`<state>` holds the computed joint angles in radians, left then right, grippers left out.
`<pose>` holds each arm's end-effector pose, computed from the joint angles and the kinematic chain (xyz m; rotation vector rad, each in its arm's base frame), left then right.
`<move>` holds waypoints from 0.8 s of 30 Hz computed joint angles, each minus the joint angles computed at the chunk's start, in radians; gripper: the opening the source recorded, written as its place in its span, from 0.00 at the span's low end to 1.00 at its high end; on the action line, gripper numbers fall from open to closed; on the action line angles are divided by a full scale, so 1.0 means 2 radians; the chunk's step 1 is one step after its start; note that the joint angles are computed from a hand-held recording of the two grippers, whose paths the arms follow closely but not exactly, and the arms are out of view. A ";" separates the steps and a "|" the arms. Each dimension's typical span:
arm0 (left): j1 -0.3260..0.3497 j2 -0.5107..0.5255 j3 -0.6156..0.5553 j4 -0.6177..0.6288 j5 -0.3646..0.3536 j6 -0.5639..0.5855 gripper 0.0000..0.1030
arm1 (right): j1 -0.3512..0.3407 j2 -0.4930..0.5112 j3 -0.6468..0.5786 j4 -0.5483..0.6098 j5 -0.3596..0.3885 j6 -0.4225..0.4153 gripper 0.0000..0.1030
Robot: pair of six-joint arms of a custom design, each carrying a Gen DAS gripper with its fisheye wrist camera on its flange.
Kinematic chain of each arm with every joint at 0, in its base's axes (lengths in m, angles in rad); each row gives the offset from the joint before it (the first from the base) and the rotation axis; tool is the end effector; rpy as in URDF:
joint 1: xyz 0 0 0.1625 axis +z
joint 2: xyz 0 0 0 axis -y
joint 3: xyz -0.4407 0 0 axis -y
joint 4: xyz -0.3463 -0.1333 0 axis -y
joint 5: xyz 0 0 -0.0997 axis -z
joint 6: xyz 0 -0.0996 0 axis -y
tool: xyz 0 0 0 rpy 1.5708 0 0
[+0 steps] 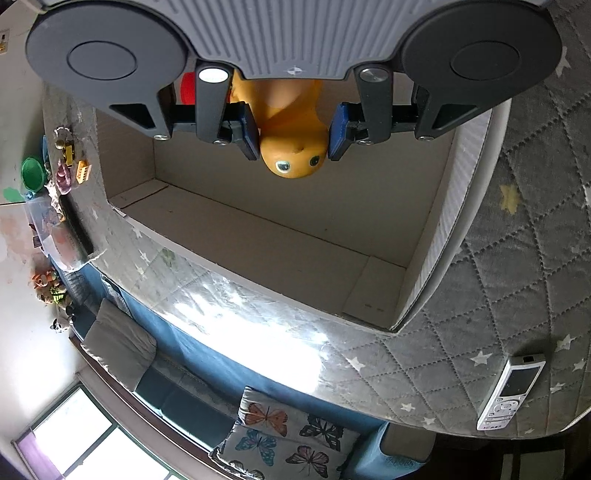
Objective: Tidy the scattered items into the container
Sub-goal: 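Carry both yellow ducks into the grey box and open both tools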
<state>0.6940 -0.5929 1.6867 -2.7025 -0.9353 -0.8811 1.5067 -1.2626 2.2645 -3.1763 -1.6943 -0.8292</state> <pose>-0.3590 -0.5490 0.0248 -0.0224 2.6759 -0.7101 0.0914 -0.4652 0.2659 0.9565 -2.5158 0.6837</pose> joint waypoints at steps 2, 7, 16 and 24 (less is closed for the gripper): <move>0.000 0.000 0.002 -0.003 0.000 0.002 0.42 | -0.002 0.002 0.000 -0.006 0.001 -0.001 0.49; -0.004 0.000 0.004 -0.005 0.006 0.005 0.43 | -0.005 -0.007 0.012 -0.019 0.004 -0.004 0.56; -0.014 -0.006 0.015 -0.015 0.018 0.012 0.43 | -0.008 -0.033 0.031 -0.033 0.021 0.001 0.66; -0.028 -0.016 0.036 -0.026 0.027 0.006 0.43 | -0.011 -0.056 0.061 -0.062 0.031 -0.001 0.78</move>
<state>0.6389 -0.6254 1.7595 -2.7552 -0.8804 -0.8690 1.4837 -1.3738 2.3856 -3.3008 -1.6325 -0.8303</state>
